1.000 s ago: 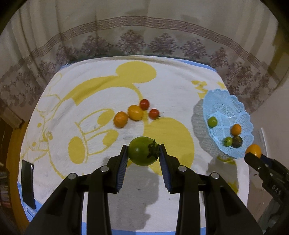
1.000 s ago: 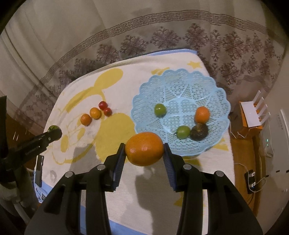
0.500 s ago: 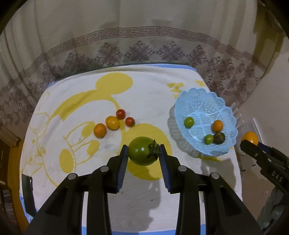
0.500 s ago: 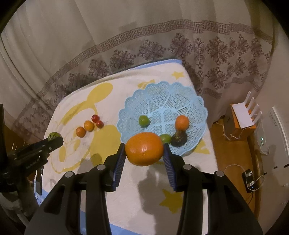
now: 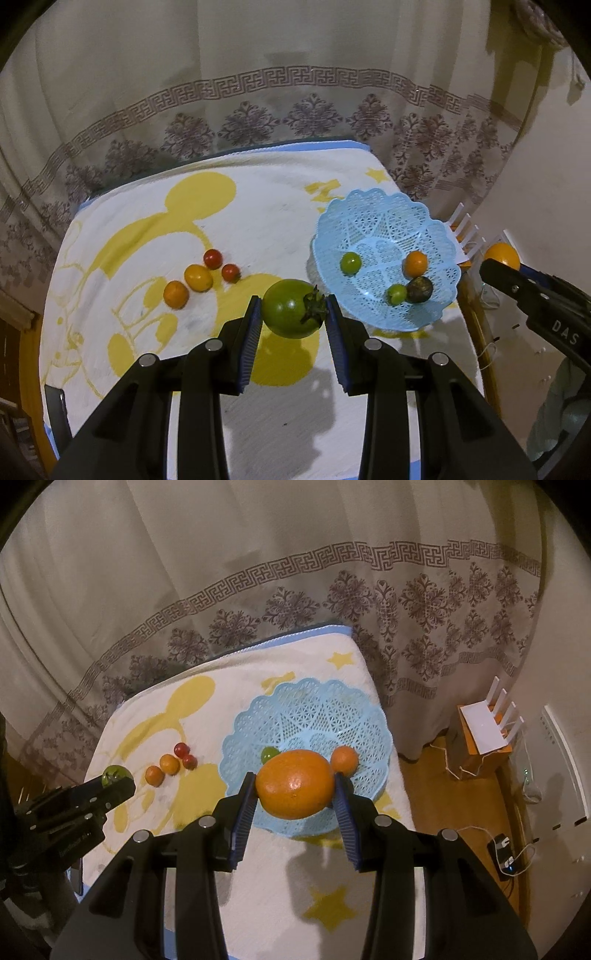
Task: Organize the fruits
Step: 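Carry the green tomato toward the basket with the left gripper while the right carries the orange tomato, then lower both tomatoes into the basket and open both grippers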
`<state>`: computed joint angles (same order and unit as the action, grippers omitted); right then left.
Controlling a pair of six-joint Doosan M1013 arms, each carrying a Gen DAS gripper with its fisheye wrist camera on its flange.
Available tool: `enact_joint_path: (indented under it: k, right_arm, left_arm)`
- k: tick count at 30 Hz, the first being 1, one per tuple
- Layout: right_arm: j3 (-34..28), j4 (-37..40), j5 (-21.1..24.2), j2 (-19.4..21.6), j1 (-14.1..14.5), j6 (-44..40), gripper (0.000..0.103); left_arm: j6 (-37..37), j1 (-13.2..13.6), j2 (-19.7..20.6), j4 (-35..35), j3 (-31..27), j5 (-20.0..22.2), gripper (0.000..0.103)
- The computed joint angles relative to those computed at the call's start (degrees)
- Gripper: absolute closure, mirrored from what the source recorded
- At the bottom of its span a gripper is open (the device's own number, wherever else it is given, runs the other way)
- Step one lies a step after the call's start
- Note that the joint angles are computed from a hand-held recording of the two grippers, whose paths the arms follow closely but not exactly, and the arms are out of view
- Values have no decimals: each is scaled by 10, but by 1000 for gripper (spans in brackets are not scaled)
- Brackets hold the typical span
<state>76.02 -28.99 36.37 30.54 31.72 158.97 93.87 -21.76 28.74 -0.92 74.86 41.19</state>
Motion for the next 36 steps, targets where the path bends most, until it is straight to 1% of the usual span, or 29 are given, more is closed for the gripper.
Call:
enact_joint_path:
  k: [5, 11, 22, 36]
  right_arm:
    - [-7, 6, 3, 7, -5, -10, 60]
    - [-19, 17, 12, 18, -11, -26, 60]
    - [-42, 44, 29, 39, -25, -54, 60]
    - [-61, 71, 43, 57, -34, -75, 60]
  left_arm:
    - [12, -3, 6, -7, -6, -3, 68]
    - [24, -7, 19, -15, -21, 4, 68]
    - [41, -14, 52, -26, -63, 27, 68]
    - [64, -18, 80, -39, -96, 55, 68]
